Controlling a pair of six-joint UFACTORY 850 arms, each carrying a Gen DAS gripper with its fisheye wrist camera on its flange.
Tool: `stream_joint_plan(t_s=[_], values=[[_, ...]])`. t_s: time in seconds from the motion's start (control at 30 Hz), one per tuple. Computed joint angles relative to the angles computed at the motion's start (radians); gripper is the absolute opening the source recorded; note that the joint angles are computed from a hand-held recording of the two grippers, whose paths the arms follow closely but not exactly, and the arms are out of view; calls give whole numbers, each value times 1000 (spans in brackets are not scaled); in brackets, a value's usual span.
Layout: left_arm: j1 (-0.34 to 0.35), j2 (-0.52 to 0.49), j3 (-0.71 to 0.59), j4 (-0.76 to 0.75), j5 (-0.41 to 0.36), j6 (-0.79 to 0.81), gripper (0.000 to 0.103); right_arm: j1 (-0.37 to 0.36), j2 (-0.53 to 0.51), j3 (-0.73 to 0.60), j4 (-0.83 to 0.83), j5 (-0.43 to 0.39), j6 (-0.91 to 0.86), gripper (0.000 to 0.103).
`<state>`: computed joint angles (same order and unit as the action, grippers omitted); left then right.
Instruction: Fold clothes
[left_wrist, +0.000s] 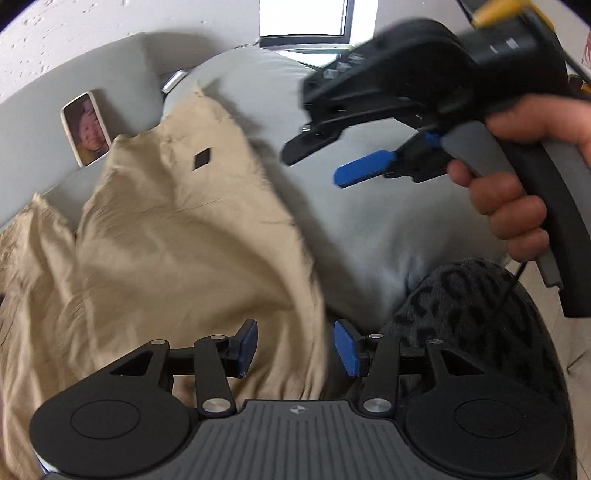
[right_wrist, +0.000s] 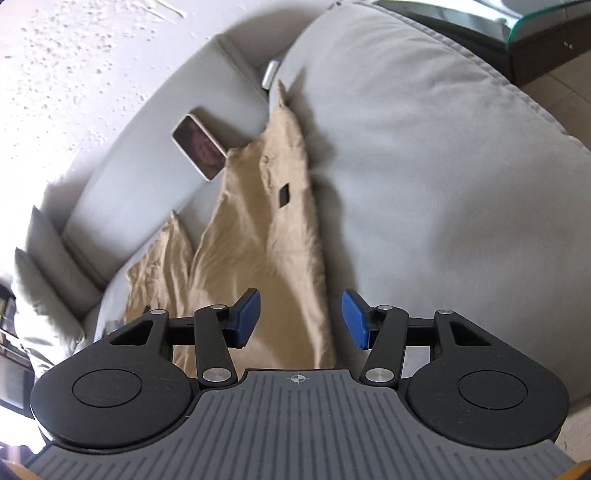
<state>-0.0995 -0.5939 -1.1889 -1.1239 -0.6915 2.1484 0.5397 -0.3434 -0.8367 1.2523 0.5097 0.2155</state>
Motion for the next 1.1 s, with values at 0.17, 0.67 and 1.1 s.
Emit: stream_joint_plan(t_s=[0.17,0.67,1.1], values=[[-55,-23,12,-39,88,8,46,-45,-1,30,-144,-16,163,55],[-7,-72,-143,11,-60,-249,2,-237,-166,-20,-812,112,699,56],[20,-131,-276,95,-197,-441,2,-360,-378,-281,-836,76,716,4]])
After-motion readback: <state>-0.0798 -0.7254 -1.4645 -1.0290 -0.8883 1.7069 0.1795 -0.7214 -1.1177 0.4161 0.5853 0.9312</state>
